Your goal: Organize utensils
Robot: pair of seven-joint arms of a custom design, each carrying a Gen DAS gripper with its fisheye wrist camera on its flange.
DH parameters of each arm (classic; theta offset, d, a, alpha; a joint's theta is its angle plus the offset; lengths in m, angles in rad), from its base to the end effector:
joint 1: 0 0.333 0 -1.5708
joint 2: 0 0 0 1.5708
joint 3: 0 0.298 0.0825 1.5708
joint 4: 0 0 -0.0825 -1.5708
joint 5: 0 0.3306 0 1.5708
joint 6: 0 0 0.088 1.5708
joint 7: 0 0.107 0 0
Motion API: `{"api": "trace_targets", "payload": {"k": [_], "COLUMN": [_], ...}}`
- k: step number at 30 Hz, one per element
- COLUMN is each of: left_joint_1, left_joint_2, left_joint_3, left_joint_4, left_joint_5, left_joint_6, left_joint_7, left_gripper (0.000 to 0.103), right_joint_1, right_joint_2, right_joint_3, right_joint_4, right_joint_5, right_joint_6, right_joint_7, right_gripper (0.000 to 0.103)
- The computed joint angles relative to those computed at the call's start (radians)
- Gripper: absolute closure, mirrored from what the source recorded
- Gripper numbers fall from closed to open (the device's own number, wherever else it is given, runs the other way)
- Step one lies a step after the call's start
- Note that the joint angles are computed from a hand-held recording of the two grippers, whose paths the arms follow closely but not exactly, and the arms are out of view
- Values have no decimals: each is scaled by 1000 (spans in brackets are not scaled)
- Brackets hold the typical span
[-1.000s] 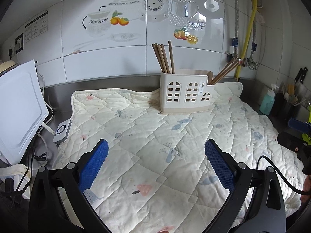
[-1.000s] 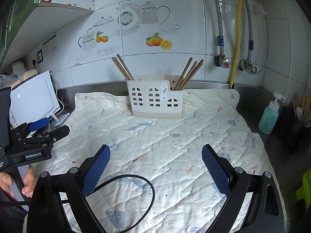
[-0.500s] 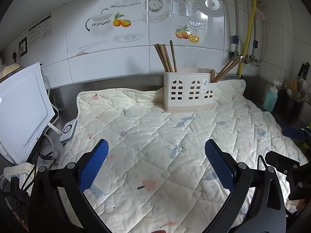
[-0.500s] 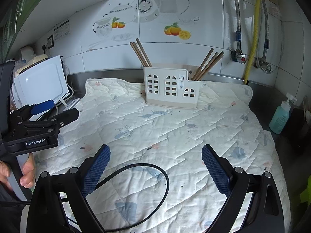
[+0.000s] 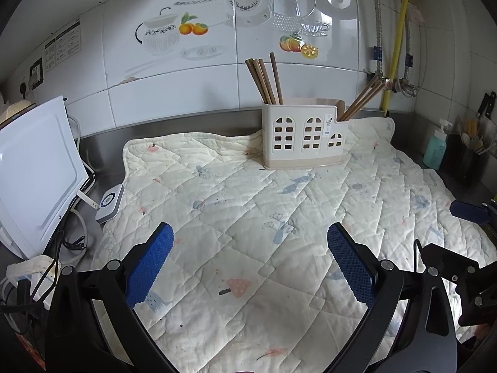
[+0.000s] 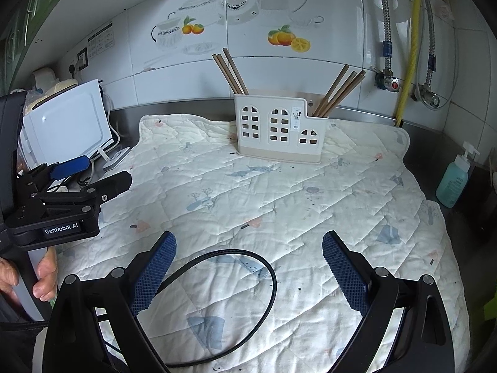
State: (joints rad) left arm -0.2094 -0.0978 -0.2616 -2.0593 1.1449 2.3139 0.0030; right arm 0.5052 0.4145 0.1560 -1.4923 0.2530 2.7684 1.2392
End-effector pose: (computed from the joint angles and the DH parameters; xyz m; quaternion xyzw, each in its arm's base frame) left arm 0.4646 -0.2217 0.5271 -0.7304 0.4778 -0.2464 0.4213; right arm 0.5500 0.3868 0.5392 -0.8290 0.3572 -0.1460 0.4046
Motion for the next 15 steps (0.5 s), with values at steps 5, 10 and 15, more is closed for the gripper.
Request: {"api": "trace_targets", "payload": {"k": [5, 10, 15], "left_joint_1": [-1, -1, -3], "left_joint_2": [2, 4, 11], "left_joint_3": [0, 2, 2], "left_joint_4": [-1, -1, 2], "left_joint_5": [-3, -5, -9], "left_joint_6": [-1, 3, 1], "left_joint_7": [2, 3, 6], "left_gripper": [5, 5, 5], "right_joint_1": [4, 4, 2], "right_joint_2": [-2, -2, -2], "right_joint_3": [-4, -4, -2], "right_joint_4": [-5, -5, -3], "right_joint_5": [-4, -7, -5], "right_joint_6": [9, 9, 8], "right_joint_7": [8, 10, 9], "right_gripper": [11, 11, 11]}}
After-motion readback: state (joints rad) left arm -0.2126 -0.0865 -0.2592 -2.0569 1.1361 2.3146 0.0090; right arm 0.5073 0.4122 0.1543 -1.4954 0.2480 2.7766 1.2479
